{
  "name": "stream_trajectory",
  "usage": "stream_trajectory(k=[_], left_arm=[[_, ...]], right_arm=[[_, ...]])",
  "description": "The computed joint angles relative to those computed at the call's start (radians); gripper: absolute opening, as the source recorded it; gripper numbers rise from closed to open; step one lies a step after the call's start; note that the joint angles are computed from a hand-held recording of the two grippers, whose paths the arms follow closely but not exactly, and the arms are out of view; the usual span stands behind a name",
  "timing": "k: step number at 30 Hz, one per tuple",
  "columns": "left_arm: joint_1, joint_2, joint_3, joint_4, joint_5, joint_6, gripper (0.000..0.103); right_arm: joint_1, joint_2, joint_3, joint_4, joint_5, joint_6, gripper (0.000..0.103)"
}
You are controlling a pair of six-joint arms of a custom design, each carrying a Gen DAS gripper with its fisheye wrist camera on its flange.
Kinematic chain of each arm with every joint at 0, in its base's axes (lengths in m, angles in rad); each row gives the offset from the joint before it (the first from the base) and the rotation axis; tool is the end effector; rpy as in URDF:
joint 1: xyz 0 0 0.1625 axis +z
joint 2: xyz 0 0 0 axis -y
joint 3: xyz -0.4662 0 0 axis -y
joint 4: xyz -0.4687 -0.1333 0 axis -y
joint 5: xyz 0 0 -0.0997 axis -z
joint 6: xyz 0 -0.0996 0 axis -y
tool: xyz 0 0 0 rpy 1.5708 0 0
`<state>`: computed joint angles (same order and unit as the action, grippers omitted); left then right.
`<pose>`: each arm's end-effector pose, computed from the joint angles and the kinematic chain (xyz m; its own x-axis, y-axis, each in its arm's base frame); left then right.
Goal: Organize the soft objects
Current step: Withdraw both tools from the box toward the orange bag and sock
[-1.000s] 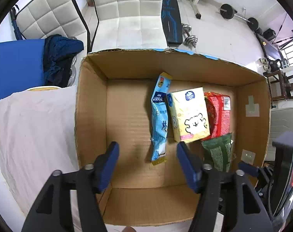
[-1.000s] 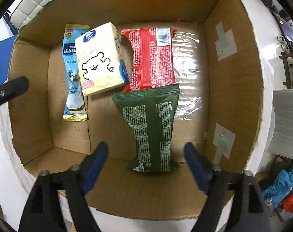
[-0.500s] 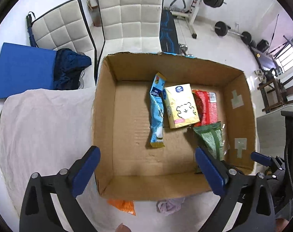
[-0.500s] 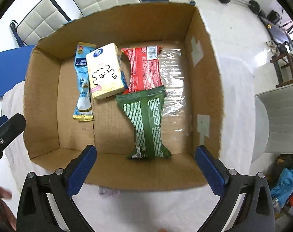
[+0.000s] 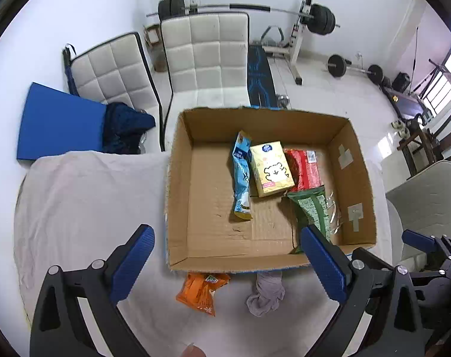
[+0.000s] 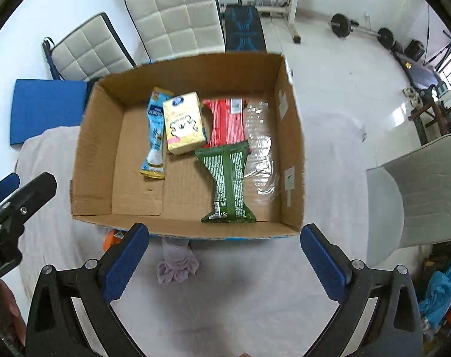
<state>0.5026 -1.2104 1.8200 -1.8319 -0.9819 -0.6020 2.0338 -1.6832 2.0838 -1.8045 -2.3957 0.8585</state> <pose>-0.4473 -0.4611 0.2185 -0.6596 0.4195 -0.6237 0.5462 0.8376 -0.0142 0.2621 -0.3904 0.3598 -0.6946 0.3983 0.5991 0.1304 0.8887 -0.4396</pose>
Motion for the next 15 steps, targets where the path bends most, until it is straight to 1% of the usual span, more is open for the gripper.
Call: stream_trajectory(k=[4,9,12,15], left_arm=[[-0.034,-0.047,0.031,-0.006,0.014,-0.030,0.101],[-0.063,-0.082,0.045,0.011,0.032,-0.051,0.101],[-0.076,-0.099,0.048,0.015,0.041,-0.059,0.101],[-0.083,-0.109,0.049,0.017,0.043,-0.059,0.101]], right_arm=[[0.054,-0.022,-0.005,0.013,-0.003,0.029,0.103],[0.111,-0.037,-0.022,0.070,-0.036,0.100,0.103],[0.126,-0.048,-0.025,0.082,-0.036,0.121,0.103],[0.125,-0.056,-0.022,0.092,-0.028,0.135,0.103]])
